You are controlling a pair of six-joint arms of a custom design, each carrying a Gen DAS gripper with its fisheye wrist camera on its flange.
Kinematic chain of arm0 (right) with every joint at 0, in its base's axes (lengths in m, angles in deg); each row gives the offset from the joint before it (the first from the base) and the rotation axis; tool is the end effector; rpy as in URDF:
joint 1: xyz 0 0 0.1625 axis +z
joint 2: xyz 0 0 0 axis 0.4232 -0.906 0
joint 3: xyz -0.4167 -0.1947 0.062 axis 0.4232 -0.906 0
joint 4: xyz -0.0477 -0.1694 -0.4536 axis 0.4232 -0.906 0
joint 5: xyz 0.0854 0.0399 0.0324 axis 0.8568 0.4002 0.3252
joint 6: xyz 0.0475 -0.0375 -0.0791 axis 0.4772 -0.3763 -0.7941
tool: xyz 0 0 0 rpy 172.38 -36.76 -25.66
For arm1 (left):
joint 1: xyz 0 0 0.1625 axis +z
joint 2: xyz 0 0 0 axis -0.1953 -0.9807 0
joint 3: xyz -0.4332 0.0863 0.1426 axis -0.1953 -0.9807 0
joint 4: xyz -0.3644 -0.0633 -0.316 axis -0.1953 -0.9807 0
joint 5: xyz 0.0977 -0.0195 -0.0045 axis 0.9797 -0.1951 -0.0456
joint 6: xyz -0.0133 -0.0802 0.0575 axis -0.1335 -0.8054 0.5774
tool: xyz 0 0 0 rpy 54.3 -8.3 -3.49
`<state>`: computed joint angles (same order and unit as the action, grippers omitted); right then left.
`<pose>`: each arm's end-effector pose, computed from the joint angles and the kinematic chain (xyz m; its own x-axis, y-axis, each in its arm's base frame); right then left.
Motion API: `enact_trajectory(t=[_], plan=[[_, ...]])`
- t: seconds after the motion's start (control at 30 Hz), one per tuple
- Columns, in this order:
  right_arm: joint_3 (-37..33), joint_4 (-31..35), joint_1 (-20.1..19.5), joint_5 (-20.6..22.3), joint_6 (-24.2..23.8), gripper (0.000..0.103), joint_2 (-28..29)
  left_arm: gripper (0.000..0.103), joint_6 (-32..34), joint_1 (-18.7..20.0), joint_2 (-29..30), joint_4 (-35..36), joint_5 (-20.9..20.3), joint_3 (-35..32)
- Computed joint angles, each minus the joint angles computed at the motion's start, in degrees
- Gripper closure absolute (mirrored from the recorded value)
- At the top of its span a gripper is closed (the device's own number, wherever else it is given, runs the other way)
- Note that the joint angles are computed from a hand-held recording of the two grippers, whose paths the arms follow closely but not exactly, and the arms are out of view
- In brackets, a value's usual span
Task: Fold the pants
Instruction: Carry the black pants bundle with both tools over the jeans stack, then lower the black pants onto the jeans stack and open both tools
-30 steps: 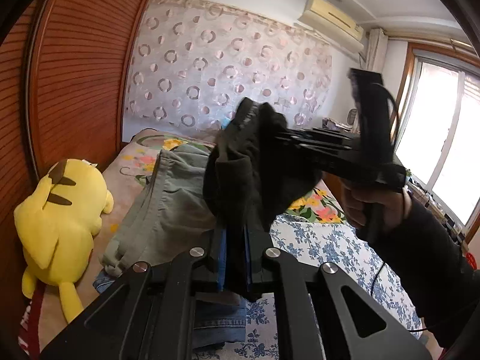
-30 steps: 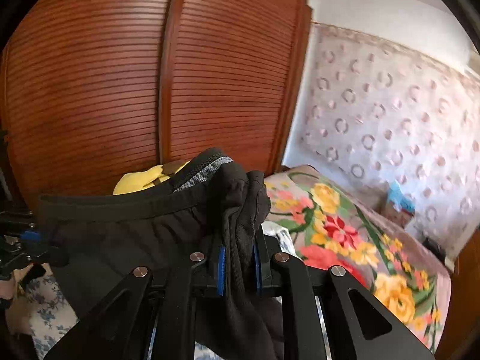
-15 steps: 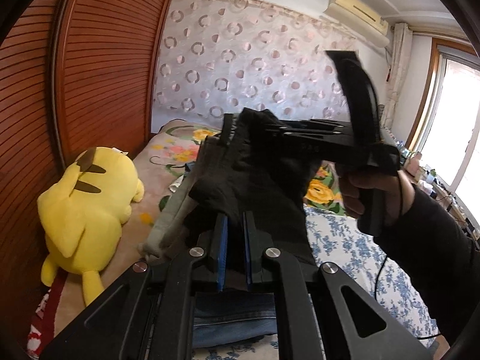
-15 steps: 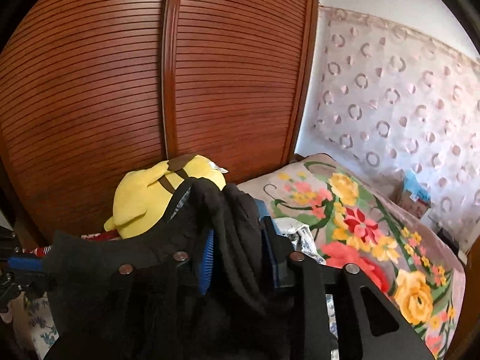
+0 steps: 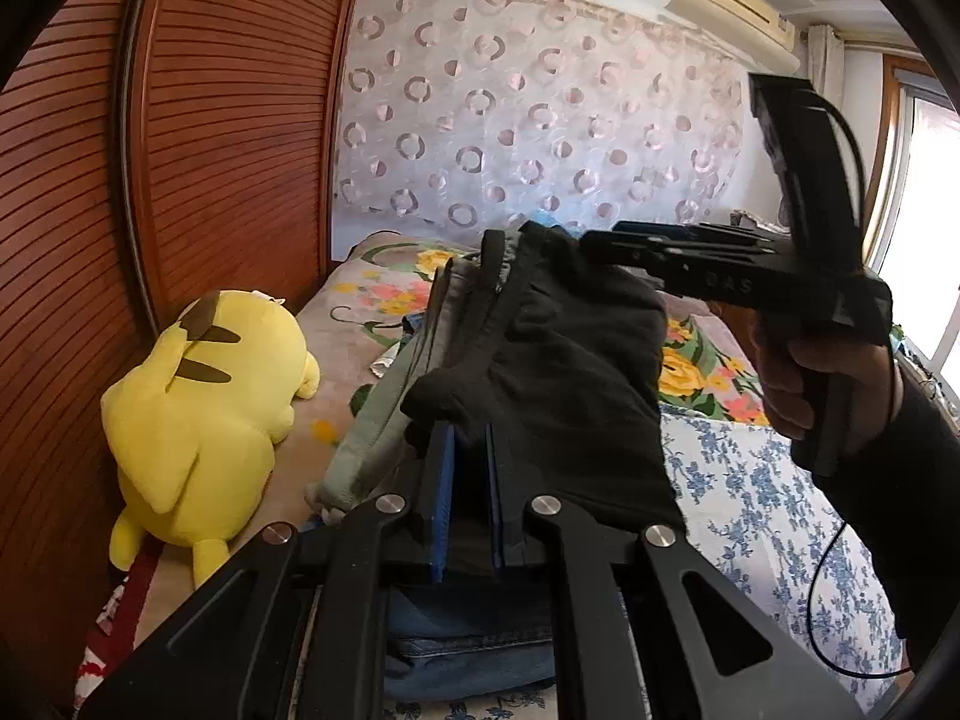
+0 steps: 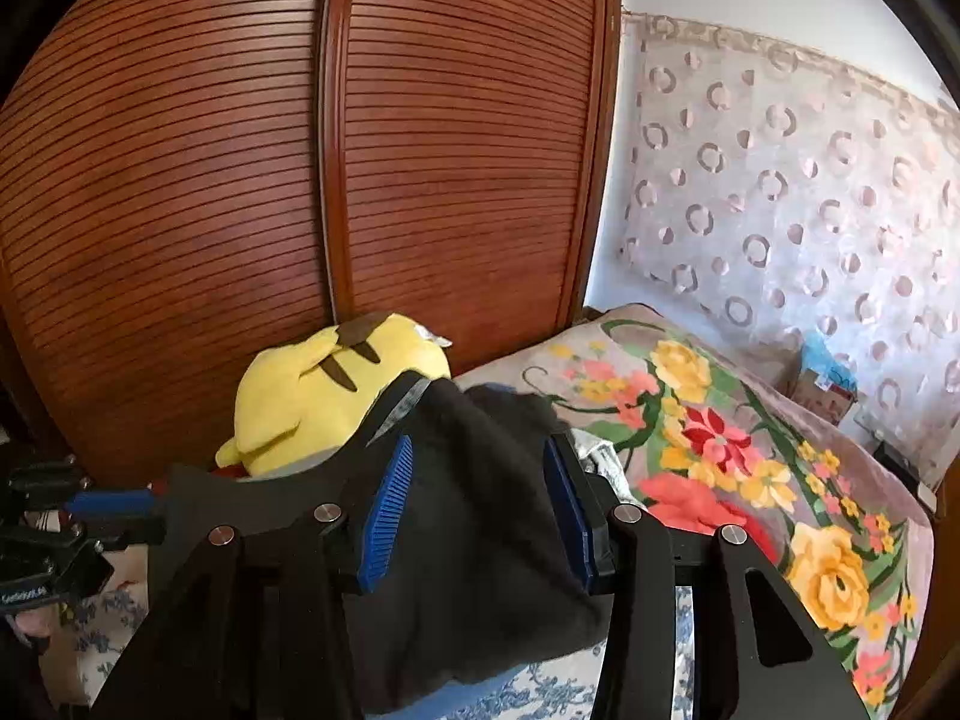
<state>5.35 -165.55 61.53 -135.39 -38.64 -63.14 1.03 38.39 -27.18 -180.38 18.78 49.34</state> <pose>0.1097 -0.7364 0.4086 -0.2066 -0.9021 0.3788 -0.9620 0.1166 -0.2470 -0.4413 -0.4831 0.0088 -0.7768 -0.3183 -0.5434 0.3549 0.4915 -0.7953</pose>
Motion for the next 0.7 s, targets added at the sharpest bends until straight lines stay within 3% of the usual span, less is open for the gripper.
enact_trajectory(t=[0.17,0.43,0.67,0.7], plan=[[-0.1,0.1,0.1,-1.6,-1.4,0.056,0.2,0.092,-1.5,0.3,-0.3,2.0,-0.1,-0.1],[-1.1,-0.7,0.5,-3.5,-0.1,0.056,1.1,0.092,-6.3,0.4,-0.9,9.0,-0.1,-1.1],[-0.1,-1.9,0.5,-4.5,0.8,0.056,0.6,0.092,-7.5,0.6,-1.2,10.6,-0.3,-1.0],[0.1,-2.1,0.5,-4.7,0.9,0.056,0.6,0.087,-7.7,0.6,-1.2,11.1,-0.5,-1.1]])
